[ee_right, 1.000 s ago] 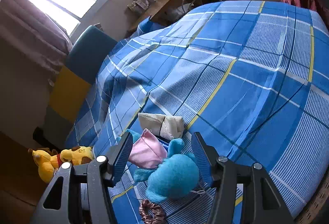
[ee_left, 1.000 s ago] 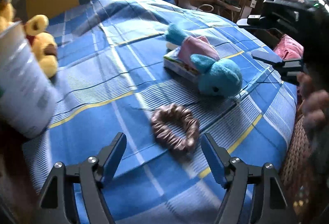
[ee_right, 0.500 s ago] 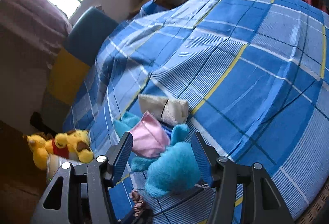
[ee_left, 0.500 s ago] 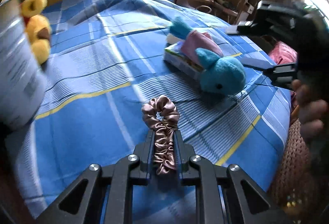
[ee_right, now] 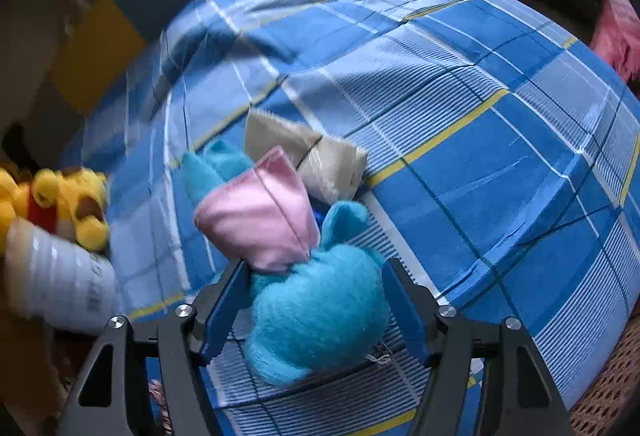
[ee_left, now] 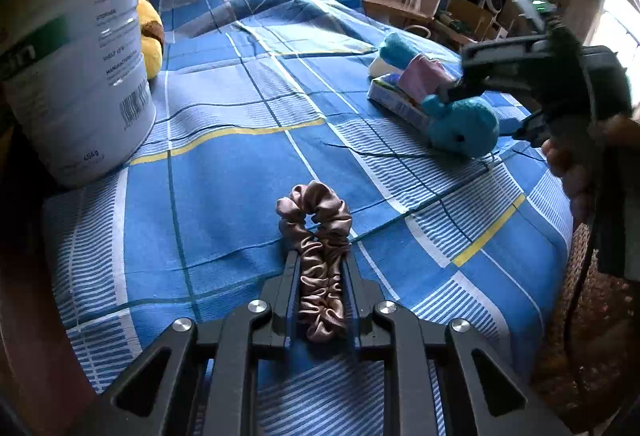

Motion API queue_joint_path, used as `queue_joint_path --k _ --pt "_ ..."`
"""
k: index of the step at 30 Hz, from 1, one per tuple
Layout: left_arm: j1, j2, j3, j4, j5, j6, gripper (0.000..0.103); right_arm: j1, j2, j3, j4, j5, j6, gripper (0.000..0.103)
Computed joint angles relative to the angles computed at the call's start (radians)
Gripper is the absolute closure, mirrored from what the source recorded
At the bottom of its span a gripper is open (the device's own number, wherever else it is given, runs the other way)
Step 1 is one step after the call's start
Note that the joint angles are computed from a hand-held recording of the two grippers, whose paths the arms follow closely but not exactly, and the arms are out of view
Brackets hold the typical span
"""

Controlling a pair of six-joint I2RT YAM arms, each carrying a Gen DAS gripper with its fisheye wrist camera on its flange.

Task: Organize soft objects
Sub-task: 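Grasp brown scrunchie with left gripper while right gripper grasps teal plush, then carry the brown scrunchie to the gold tray and release with left gripper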

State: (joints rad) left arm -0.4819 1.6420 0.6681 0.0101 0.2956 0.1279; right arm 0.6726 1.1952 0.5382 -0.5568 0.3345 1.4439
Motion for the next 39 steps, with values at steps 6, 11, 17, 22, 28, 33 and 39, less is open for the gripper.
queue_joint_path --k 6,11,17,22,28,33,39 --pt "0.020 -0.012 -0.052 0.087 0.028 -0.005 0.082 0.039 0.108 0.075 -0.061 0.018 -0.060 0.048" --pt "-0.001 -0.028 -0.098 0.157 -0.011 0.012 0.082 0.121 -0.001 0.036 0.075 0.054 -0.132 0.050" --pt "-0.009 -0.032 -0.123 0.202 -0.023 0.016 0.082 0.088 0.220 0.139 0.058 -0.101 -0.246 0.049" --pt "-0.007 -0.028 -0.129 0.220 -0.018 0.011 0.082 0.099 0.211 0.127 0.058 -0.093 -0.242 0.047" --pt "-0.007 -0.038 -0.142 0.229 -0.022 0.012 0.082 0.104 0.207 0.130 0.036 -0.082 -0.241 0.046" --pt "-0.006 -0.037 -0.136 0.219 -0.017 0.010 0.082 0.097 0.245 0.163 0.037 -0.078 -0.251 0.046" --pt "0.012 -0.047 -0.062 0.071 -0.002 -0.031 0.087 0.097 0.244 0.163 0.035 -0.077 -0.259 0.045"
